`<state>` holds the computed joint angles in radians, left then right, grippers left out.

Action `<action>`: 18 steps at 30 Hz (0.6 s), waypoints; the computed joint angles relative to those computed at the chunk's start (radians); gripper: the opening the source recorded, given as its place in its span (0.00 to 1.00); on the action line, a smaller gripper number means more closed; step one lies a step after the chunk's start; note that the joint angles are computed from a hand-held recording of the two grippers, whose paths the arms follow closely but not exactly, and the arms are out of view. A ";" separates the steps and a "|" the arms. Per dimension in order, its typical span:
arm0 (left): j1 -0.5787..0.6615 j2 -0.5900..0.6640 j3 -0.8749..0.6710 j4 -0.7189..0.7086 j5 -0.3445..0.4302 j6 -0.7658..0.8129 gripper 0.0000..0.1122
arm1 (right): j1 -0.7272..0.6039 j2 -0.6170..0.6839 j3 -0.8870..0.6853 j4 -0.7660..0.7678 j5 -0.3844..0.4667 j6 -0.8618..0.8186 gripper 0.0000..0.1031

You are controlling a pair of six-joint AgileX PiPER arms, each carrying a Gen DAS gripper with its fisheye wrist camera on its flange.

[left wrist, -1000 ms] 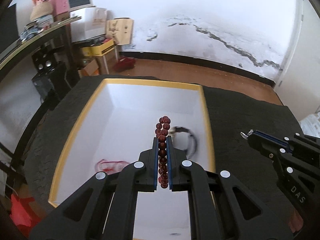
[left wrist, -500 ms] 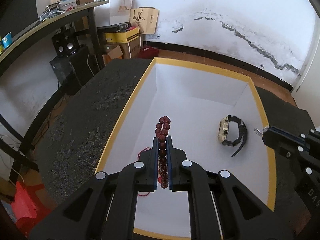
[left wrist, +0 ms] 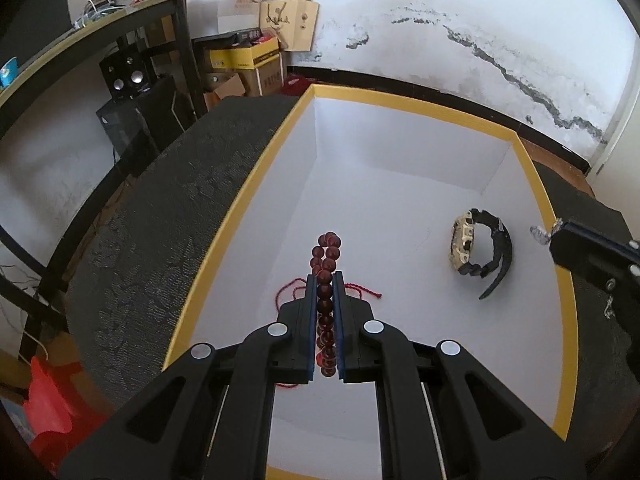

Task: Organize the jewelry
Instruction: 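Lower the red bead bracelet into the white box and open the left tool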

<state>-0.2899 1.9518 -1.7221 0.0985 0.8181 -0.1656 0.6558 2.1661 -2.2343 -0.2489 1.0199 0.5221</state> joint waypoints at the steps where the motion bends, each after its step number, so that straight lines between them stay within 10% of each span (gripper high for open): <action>1: 0.000 -0.001 0.003 -0.002 0.001 0.002 0.06 | -0.001 0.000 0.001 -0.003 -0.002 0.002 0.03; 11: -0.020 0.004 0.007 0.060 -0.006 -0.038 0.08 | -0.010 -0.034 0.055 -0.012 -0.033 0.019 0.03; 13: -0.024 0.005 0.006 0.071 0.000 -0.054 0.24 | -0.010 -0.043 0.069 -0.013 -0.040 0.024 0.03; 15: -0.021 -0.005 0.016 0.072 -0.012 -0.078 0.72 | -0.010 -0.046 0.072 -0.016 -0.042 0.027 0.03; 18: -0.019 -0.024 0.027 0.060 -0.031 -0.080 0.74 | -0.010 -0.039 0.059 -0.018 -0.035 0.029 0.03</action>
<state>-0.3086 1.9279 -1.6952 0.1590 0.7875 -0.2453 0.6462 2.1271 -2.1752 -0.2672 0.9853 0.5508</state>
